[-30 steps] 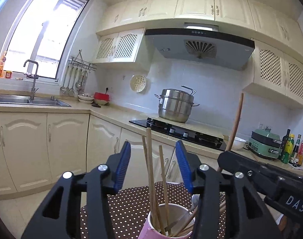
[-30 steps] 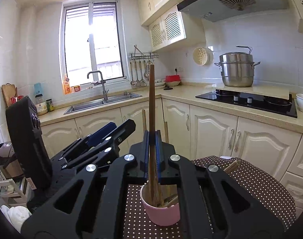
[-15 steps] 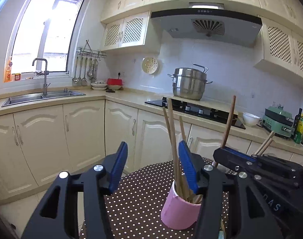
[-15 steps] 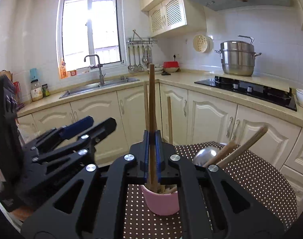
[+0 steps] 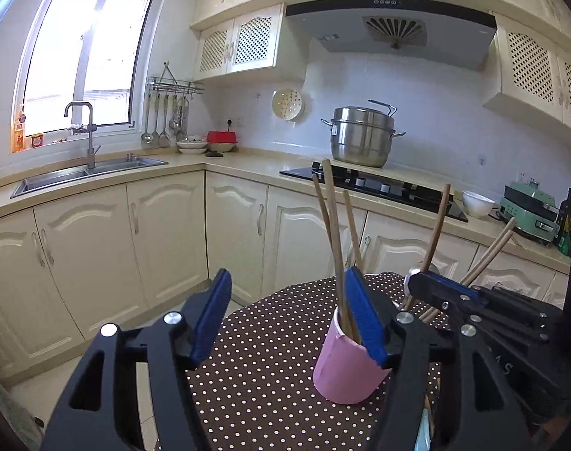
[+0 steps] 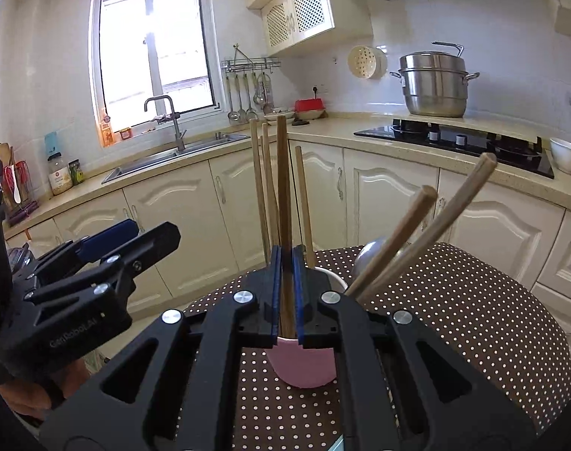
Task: Organize utensils
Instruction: 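Lower chopsticks into the pink cup and open the left tool while the right tool opens, then move both open tools back down to the remaining utensils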
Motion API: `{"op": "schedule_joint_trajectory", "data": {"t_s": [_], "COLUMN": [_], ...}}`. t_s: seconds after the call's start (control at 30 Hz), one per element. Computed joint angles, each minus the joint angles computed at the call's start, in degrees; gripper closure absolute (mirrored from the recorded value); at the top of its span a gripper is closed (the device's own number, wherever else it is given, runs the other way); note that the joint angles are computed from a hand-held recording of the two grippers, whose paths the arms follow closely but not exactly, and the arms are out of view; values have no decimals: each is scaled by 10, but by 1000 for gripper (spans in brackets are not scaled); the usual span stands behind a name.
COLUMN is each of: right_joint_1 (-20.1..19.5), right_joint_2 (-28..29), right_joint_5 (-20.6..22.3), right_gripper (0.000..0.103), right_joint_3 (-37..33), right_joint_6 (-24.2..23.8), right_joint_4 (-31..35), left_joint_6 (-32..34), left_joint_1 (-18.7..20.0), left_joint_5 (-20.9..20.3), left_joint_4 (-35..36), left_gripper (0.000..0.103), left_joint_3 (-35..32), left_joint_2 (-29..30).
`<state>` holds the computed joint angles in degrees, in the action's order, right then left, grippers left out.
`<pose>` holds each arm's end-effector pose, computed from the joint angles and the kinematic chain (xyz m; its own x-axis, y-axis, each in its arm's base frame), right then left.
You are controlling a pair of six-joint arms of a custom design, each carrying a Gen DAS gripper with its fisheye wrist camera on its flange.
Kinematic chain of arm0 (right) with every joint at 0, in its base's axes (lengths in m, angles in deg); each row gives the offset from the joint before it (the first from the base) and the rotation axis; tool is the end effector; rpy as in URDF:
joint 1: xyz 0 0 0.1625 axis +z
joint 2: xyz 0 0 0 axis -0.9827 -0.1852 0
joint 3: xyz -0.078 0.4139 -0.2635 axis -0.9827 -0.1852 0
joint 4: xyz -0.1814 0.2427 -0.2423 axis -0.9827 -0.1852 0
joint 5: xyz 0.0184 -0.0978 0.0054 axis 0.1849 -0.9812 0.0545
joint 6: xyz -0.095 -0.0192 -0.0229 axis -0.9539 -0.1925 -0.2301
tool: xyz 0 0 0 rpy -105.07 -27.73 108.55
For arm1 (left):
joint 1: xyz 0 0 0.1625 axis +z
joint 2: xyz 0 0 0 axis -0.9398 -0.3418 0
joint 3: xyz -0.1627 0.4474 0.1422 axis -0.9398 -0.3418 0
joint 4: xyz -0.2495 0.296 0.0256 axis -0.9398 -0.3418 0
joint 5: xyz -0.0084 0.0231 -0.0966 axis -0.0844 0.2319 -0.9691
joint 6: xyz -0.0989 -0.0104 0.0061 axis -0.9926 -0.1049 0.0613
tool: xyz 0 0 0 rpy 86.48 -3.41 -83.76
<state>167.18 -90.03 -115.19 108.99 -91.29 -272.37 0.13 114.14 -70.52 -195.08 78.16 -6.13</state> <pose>0.0915 -0.5711 0.3272 -0.8204 0.0089 0.5717 -0.5190 0.4081 -0.7511 -0.3875 -0.6390 0.0342 -0.6869 0.4376 -0.5802 0.7250 0.3573 -0.5888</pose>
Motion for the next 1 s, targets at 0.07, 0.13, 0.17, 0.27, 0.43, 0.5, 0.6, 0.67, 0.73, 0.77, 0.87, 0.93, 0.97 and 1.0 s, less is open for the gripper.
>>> {"op": "schedule_joint_trajectory", "data": {"t_s": [0.07, 0.13, 0.17, 0.27, 0.43, 0.5, 0.6, 0.67, 0.73, 0.77, 0.87, 0.93, 0.97, 1.0], "right_joint_1": [2, 5, 6, 11, 15, 19, 25, 28, 30, 31, 31, 28, 27, 25], "right_joint_2": [-2, -4, -6, -7, -16, -17, -21, -24, -28, -31, -36, -38, -38, -39], "right_joint_5": [-3, -4, -4, -6, -5, -9, -13, -16, -19, -18, -16, -15, -15, -16], "right_gripper": [96, 94, 92, 59, 47, 46, 44, 42, 39, 38, 36, 35, 35, 35], "right_joint_3": [4, 7, 9, 17, 31, 38, 51, 59, 70, 77, 98, 112, 119, 126], "right_joint_6": [-1, 1, 4, 6, 11, 6, 0, -4, -7, -7, -9, -11, -12, -13], "right_joint_4": [-1, 4, 5, -12, -33, -45, -65, -77, -93, -101, -129, -149, -160, -170], "left_joint_6": [4, 4, 1, -5, -13, -9, -8, -9, -7, -5, -2, 0, 1, 2], "left_joint_1": [-3, -6, -7, -10, -19, -25, -33, -39, -48, -53, -63, -70, -73, -77], "left_joint_5": [4, 7, 8, 8, 14, 19, 25, 28, 37, 41, 45, 49, 51, 53], "left_joint_4": [-5, -9, -10, -15, -31, -43, -54, -63, -76, -86, -105, -113, -118, -122], "left_gripper": [38, 38, 38, 35, 33, 32, 31, 29, 29, 29, 29, 29, 29, 29], "left_joint_3": [8, 14, 19, 31, 58, 69, 83, 93, 102, 109, 124, 135, 141, 147], "left_joint_2": [-3, -6, -9, -17, -33, -37, -42, -45, -45, -45, -45, -43, -42, -40]}}
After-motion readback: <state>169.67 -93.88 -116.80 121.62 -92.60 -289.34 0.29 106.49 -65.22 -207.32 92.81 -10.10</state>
